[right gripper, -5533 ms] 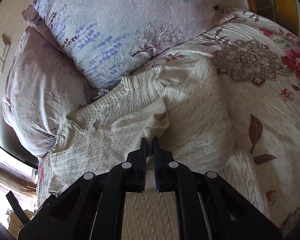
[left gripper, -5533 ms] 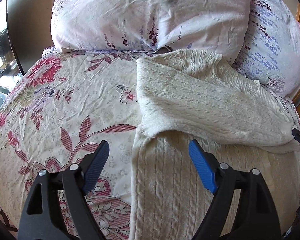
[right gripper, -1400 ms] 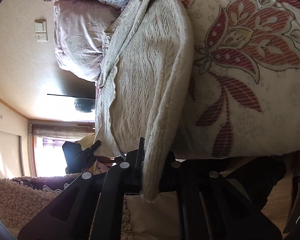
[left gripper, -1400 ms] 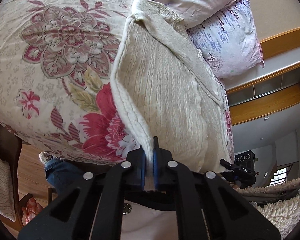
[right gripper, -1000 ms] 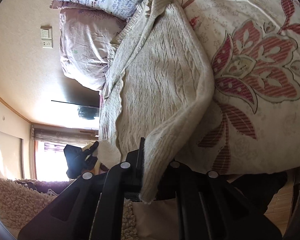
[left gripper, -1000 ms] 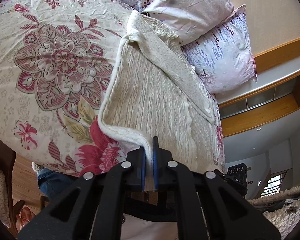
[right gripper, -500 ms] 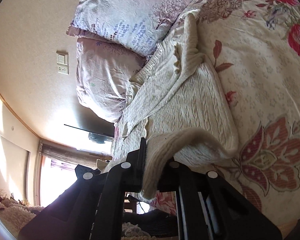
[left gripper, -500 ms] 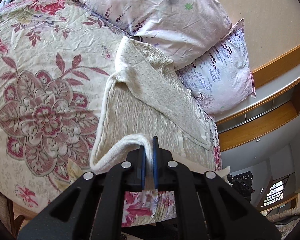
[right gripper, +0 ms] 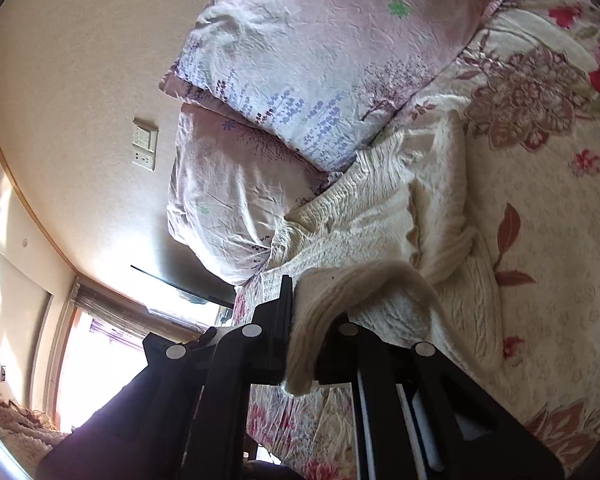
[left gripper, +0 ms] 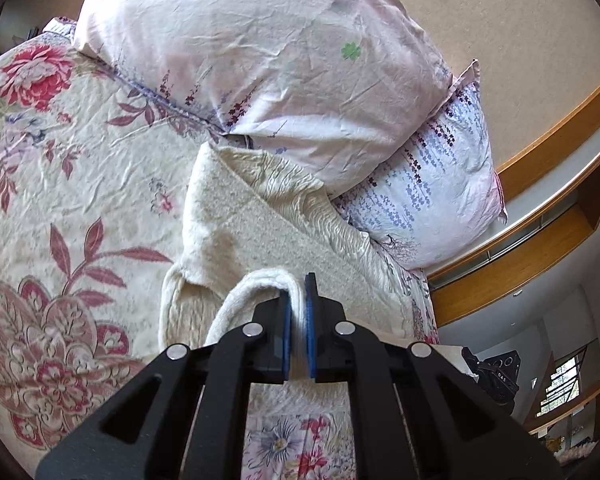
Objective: Fold small clothes
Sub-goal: 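Lift the hem with both grippers and fold it toward the collar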
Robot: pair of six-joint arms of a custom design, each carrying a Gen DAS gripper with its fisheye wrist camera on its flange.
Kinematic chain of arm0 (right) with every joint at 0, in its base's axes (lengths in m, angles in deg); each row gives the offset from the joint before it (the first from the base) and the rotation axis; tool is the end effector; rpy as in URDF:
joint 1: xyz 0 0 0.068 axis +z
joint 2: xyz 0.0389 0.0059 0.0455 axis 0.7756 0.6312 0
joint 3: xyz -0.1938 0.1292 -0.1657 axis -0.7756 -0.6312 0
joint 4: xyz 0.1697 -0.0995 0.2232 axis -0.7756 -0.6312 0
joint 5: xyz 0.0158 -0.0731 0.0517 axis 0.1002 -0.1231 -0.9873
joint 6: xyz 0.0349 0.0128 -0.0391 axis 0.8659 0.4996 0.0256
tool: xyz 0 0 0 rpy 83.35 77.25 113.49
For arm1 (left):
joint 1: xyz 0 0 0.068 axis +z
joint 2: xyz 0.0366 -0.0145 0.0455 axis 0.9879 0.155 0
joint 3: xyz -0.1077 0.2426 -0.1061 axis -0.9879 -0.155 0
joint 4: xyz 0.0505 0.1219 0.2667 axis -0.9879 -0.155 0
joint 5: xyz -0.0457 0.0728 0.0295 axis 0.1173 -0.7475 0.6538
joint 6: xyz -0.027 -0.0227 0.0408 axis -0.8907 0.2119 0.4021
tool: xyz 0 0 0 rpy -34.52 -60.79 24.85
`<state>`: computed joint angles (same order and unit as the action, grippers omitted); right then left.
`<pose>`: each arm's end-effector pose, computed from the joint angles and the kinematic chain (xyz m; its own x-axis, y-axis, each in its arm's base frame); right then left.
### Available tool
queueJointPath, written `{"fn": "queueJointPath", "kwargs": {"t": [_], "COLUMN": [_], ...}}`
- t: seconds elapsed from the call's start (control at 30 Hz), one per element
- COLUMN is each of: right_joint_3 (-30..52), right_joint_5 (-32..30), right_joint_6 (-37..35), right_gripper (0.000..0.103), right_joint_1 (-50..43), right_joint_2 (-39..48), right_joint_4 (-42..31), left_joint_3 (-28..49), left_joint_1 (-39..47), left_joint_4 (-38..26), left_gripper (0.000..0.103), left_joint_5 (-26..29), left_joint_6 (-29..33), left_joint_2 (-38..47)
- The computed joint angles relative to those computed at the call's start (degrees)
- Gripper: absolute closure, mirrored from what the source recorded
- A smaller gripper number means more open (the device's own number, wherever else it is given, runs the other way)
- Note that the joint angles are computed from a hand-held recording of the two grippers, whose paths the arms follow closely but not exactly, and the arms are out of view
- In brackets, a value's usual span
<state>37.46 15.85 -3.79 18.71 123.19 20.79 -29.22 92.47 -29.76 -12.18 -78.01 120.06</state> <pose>0.2623 -0.1267 0.1495 -0.7294 0.6125 -0.3047 0.0203 0.4646 0.8853 0.3535 0.0452 0.1431 -0.7935 -0.3561 -0.4934 0.1156 0.7080 -0.6967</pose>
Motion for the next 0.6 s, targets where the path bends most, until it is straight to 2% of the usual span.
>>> {"fn": "queueJointPath", "kwargs": {"t": [0.17, 0.37, 0.47, 0.6], "right_joint_3": [4.0, 13.0, 18.3, 26.4], "right_joint_5": [3.5, 8.8, 12.8, 18.3], "right_joint_6": [6.6, 8.4, 9.8, 10.7], "right_gripper": [0.095, 0.095, 0.095, 0.095], "right_joint_1": [3.9, 8.1, 9.3, 11.0], "right_joint_2": [3.2, 12.6, 18.7, 27.6], "right_joint_4": [8.6, 11.9, 11.6, 6.9], "left_joint_3": [7.7, 19.4, 24.9, 34.2], "left_joint_1": [-2.7, -5.5, -6.9, -8.9], "left_joint_4": [1.4, -0.7, -1.9, -6.6], "left_gripper": [0.097, 0.097, 0.097, 0.097], "left_joint_5": [-4.8, -9.6, -11.5, -15.2], "left_joint_6": [-2.7, -5.0, -6.7, -9.3], "left_joint_2": [5.7, 14.7, 19.6, 27.6]}}
